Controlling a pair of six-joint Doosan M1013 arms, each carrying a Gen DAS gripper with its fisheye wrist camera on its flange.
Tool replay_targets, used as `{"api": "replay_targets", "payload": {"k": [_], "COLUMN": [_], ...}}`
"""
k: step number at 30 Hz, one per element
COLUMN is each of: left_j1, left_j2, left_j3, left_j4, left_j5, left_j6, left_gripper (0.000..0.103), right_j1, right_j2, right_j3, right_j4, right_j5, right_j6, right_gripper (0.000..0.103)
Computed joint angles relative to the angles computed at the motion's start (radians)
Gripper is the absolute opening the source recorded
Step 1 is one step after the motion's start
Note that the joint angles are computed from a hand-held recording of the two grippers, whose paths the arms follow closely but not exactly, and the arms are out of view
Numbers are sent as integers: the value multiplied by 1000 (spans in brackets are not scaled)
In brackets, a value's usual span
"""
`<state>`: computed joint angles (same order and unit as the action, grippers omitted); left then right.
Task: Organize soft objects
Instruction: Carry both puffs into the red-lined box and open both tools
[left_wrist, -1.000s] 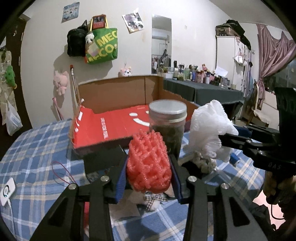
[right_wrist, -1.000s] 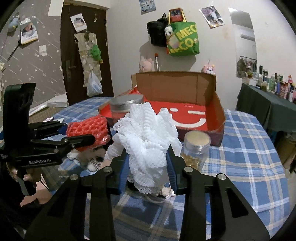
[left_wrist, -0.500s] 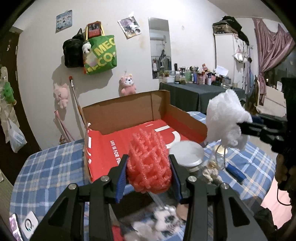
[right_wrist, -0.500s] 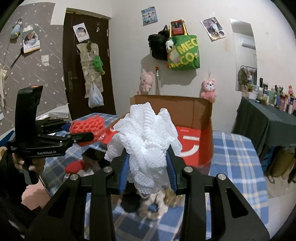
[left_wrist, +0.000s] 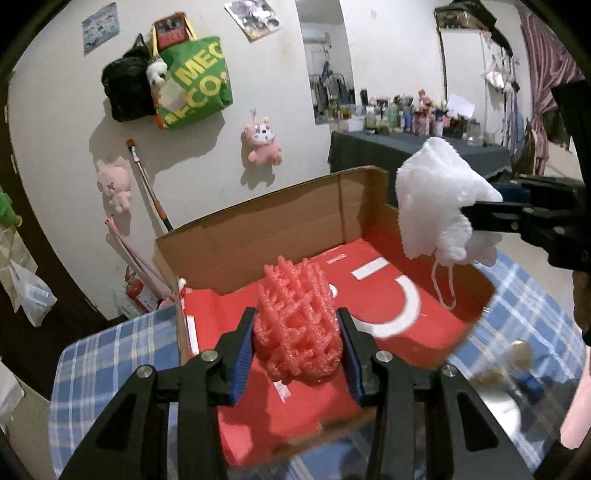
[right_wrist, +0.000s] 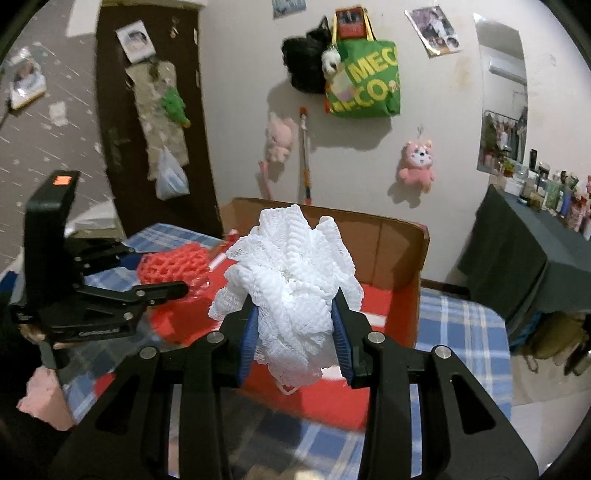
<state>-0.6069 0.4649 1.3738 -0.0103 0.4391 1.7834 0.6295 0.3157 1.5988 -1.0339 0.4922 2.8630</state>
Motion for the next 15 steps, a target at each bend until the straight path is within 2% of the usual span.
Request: {"api": "replay_targets", "payload": {"k": [4,8,15], "left_j1": [7,6,7], "left_j2": [87,170,261], "left_j3": [-126,-233,-345], "left_j4": [-8,18,27], "left_j5": [108,180,234], "left_j6": [15,3,0], "left_gripper": [44,44,44], "right_j1": [-53,-98,-136], "right_j2": [70,146,254], "right_j3": [-98,-195,-323], "right_j4": [225,407,556], "right_j5": [34,84,174], "right_j6": [-221,-394,-543], "right_gripper": [34,34,34]}}
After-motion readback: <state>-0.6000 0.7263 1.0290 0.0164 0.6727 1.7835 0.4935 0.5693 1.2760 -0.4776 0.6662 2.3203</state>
